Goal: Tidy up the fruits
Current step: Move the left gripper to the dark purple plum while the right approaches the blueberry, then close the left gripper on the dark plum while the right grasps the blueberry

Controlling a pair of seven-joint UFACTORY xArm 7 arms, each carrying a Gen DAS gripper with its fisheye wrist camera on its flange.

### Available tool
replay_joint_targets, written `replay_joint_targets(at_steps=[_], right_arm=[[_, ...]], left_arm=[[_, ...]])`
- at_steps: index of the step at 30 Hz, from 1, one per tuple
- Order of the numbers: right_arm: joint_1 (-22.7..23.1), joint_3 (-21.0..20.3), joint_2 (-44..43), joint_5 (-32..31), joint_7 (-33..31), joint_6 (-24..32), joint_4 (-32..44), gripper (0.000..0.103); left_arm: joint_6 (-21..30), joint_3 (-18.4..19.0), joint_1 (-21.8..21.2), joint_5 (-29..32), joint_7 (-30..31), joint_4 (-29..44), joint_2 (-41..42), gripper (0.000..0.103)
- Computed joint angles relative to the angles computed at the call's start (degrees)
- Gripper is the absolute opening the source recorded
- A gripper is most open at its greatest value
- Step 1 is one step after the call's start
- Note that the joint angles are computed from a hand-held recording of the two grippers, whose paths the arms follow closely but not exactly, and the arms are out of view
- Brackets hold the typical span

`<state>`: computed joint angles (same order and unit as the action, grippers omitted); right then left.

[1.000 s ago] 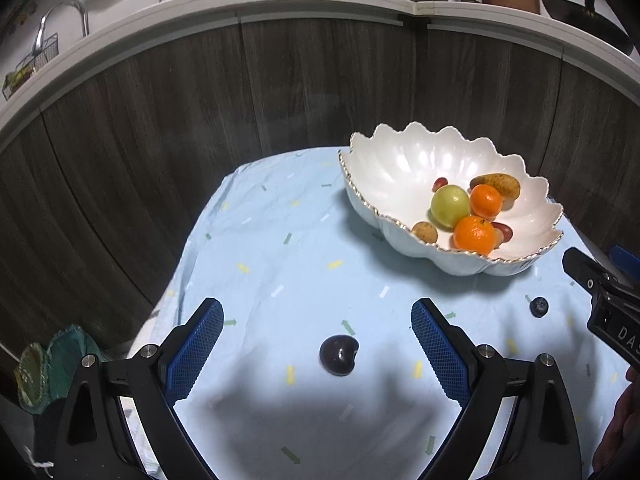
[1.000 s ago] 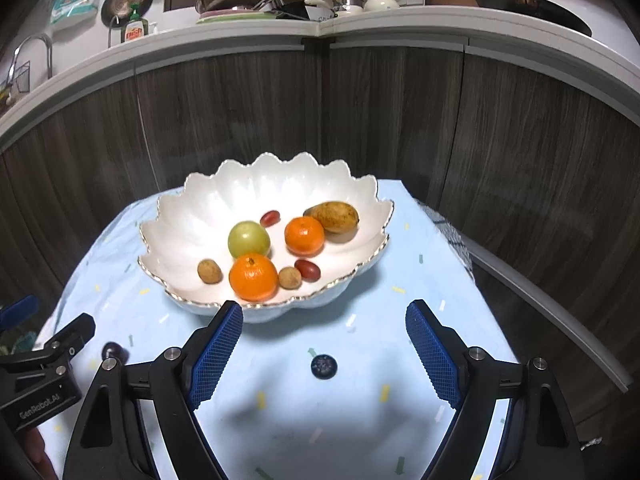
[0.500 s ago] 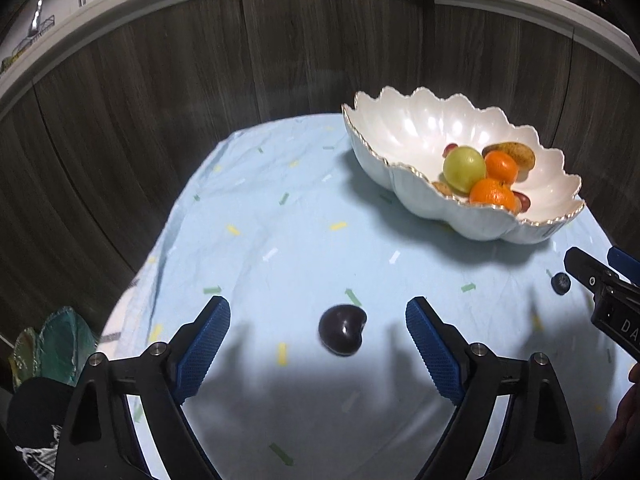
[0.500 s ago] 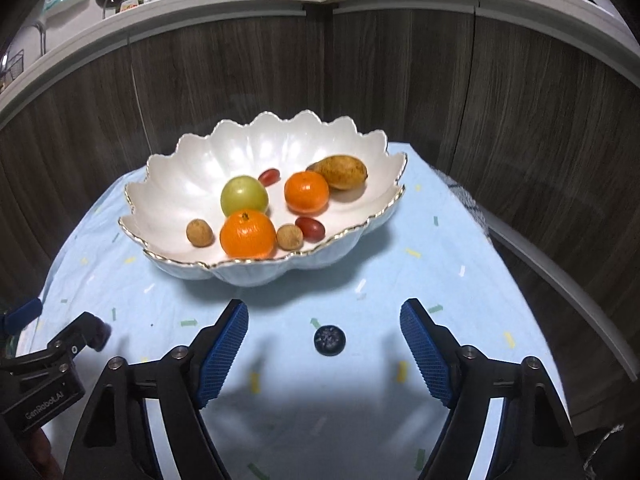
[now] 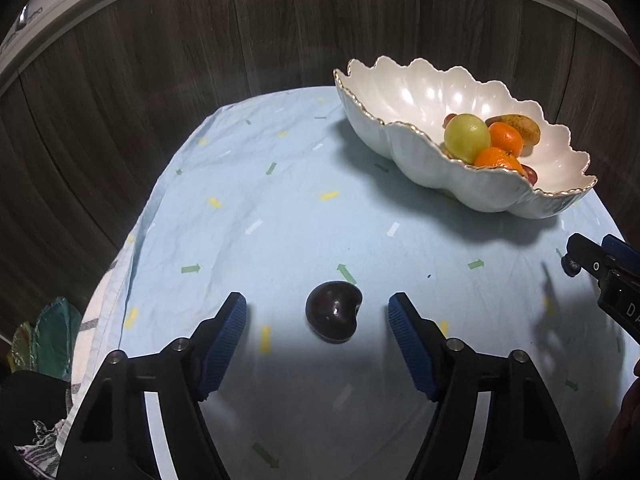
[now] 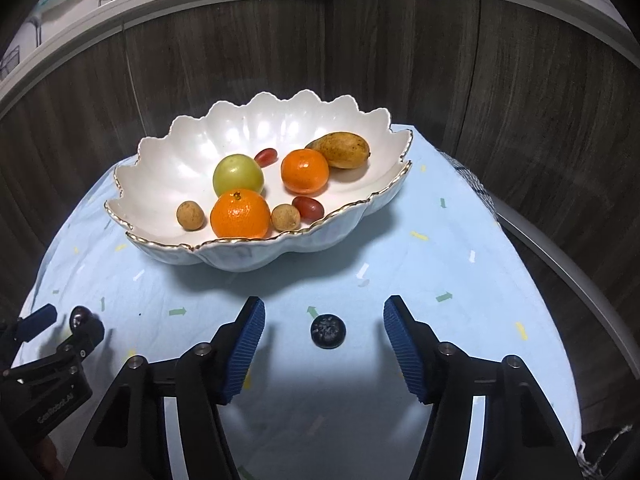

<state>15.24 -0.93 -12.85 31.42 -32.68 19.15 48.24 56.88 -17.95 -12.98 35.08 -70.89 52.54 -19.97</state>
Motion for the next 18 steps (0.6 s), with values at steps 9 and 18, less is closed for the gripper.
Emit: replay_joint_targets(at_steps=[9, 18], right_arm=[[-1.5, 0.8, 2.3, -1.8, 1.8, 3.6, 1.7, 0.048], [-2.7, 1.6, 3.1, -2.4, 2.5, 3.8, 1.8, 0.037]], left_arm=[[-1.3, 0.8, -0.2, -1.5, 0.7, -0.1, 0.8, 0.065], [-2.3, 0.9, -0.1, -1.7, 1.2, -0.1, 0.8, 0.052]])
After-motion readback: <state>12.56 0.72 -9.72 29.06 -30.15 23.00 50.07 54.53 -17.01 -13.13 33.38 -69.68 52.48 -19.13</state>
